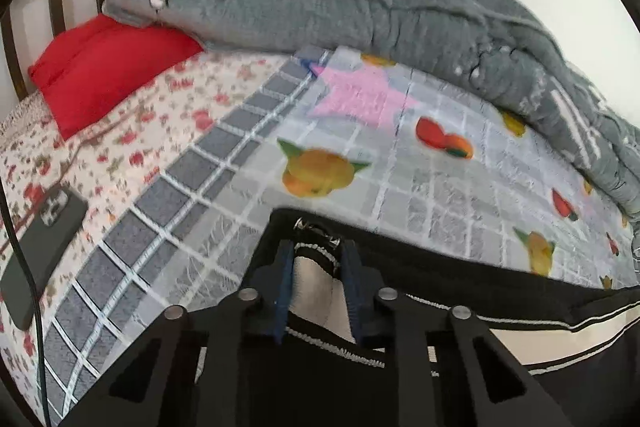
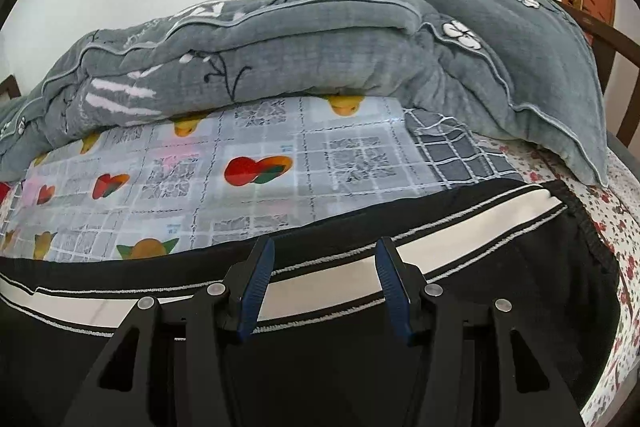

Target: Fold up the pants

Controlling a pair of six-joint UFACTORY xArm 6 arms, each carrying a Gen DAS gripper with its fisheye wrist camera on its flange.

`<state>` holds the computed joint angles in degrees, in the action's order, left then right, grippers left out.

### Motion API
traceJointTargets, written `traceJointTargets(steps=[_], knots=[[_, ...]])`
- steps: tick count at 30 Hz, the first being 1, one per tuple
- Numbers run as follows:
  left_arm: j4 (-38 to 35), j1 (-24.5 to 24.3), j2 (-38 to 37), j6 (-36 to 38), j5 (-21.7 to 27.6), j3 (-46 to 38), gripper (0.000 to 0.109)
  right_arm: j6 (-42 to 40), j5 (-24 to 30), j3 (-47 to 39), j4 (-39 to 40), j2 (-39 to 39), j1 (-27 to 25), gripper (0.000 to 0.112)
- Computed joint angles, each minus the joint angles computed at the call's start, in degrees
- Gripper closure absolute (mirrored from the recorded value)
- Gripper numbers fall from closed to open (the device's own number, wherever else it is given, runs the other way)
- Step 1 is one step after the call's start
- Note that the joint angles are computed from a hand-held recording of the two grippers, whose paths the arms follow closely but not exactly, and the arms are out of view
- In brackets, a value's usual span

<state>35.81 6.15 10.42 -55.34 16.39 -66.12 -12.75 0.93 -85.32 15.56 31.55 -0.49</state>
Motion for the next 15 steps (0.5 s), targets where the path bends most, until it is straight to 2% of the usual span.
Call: traceJointTargets(steps=[2,5,7,9,11,13,15], knots=[[5.40,0.59,-1.14,-5.14,-1.80,0.75,0.090,0.89,0.34,-0.72,-1.14,0.45,0.09,0.061],[18.13,2.60,-3.61,-18.24,-5.85,2.23,0.092,1.94,0.54,-1.50,-2.28,0.85,0.22,0.061],[20.81,4.00,-4.19,-22.38,-7.91,2.55,0.093,2.97,0.52,-1.76,-3.49,0.96,0.19,0.061],[18.91,4.62,-3.64,-22.36,-7.65,2.14,0.100,3.62,0.86,-2.29,-4.38,1.26,0.17,0.061],[19.26,3.73,-2.40,-22.13,-2.62,0.38,0.101,3.45,1.41,-2.91,-4.49,1.63,0.23,0.061],[15.89,3.80,-1.51,-18.78,-3.57,0.52,0.101,3.73,1.67,-3.28,-5.04,1.96,0.33,0.061],[17.02,3.39,-1.32,-18.86,-2.57,0.36,0.101,2.00,2.07,-3.62,-3.66,2.27,0.63,0.061]])
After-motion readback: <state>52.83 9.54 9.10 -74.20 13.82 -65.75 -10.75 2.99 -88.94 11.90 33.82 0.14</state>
